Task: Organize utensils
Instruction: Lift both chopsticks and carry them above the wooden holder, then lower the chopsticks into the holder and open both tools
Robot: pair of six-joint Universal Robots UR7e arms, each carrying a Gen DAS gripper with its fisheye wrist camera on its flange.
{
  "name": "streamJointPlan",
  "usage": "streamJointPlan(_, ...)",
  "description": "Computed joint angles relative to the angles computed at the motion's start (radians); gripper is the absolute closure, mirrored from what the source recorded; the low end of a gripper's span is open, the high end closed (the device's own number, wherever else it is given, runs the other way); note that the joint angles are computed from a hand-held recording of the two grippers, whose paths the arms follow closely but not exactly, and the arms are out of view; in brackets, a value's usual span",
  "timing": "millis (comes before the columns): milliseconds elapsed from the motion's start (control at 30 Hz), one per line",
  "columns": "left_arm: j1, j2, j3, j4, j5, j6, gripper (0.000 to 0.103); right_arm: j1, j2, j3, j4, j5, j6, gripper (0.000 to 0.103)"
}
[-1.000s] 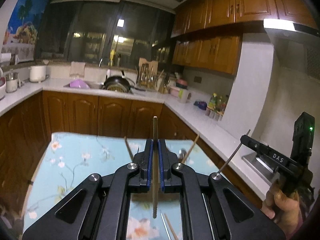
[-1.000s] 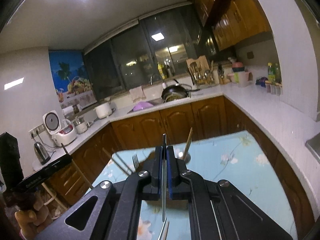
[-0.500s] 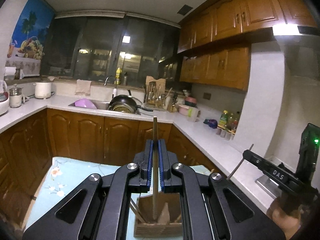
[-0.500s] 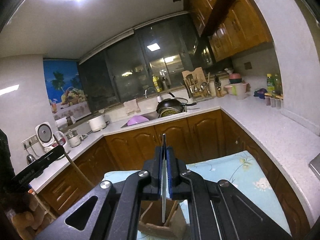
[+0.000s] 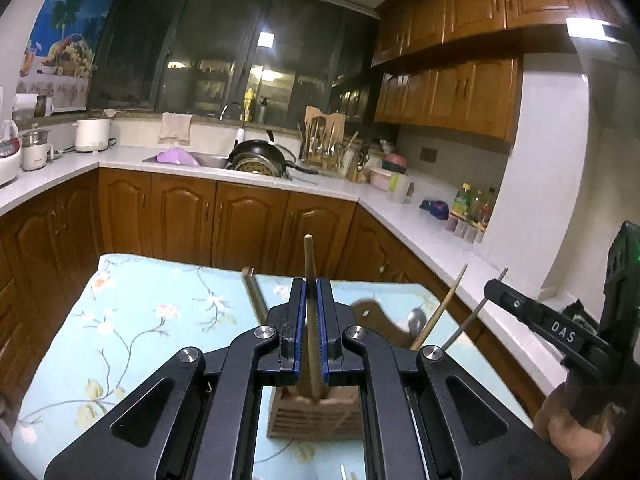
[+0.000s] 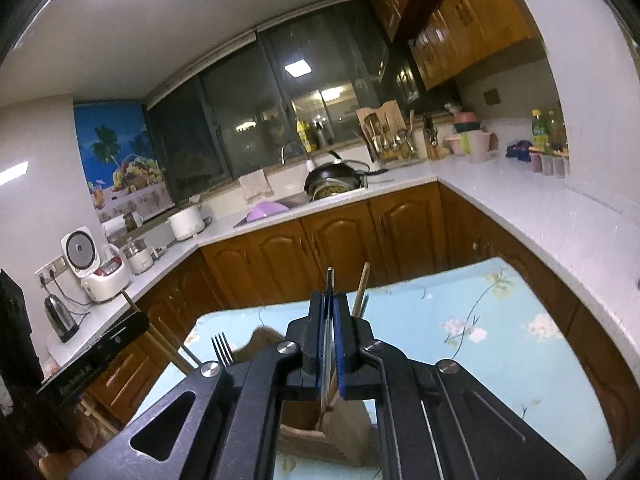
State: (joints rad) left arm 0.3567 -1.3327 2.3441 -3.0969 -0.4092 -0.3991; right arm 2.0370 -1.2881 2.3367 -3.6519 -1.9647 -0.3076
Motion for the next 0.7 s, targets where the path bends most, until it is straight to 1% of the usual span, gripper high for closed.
streamJointPlan(200, 0.015, -0.027, 0.018, 0.078, -0.019, -0.059, 0.098, -0.011, 0.011, -0.001, 0.05, -0.012, 0.021, 0.099)
streamJointPlan(267, 0.013, -0.028, 0.024, 0.076, -0.012, -0.057, 0.098, -0.012, 0.014, -0.003, 0.044, -0.019, 0.014, 0.098)
streamJointPlan(367, 0.013, -0.037, 0.023, 0.094, -0.019, -0.065, 0.098, -0.01, 0.007, -0.009, 0.065, -0.025, 0.022, 0.098)
streamJointPlan(533, 0.017, -0.038, 0.016, 0.105, -0.022, -0.063, 0.098, -0.009, 0.005, -0.01, 0.068, -0.029, 0.025, 0.098)
streamJointPlan(667, 0.018, -0.043, 0.01, 0.136, -0.026, -0.084, 0.098, -0.01, 0.006, -0.01, 0.069, -0.027, 0.027, 0.098)
streamJointPlan(700, 0.018, -0.046, 0.01, 0.144, -0.028, -0.089, 0.098, -0.012, 0.003, -0.01, 0.075, -0.024, 0.03, 0.096)
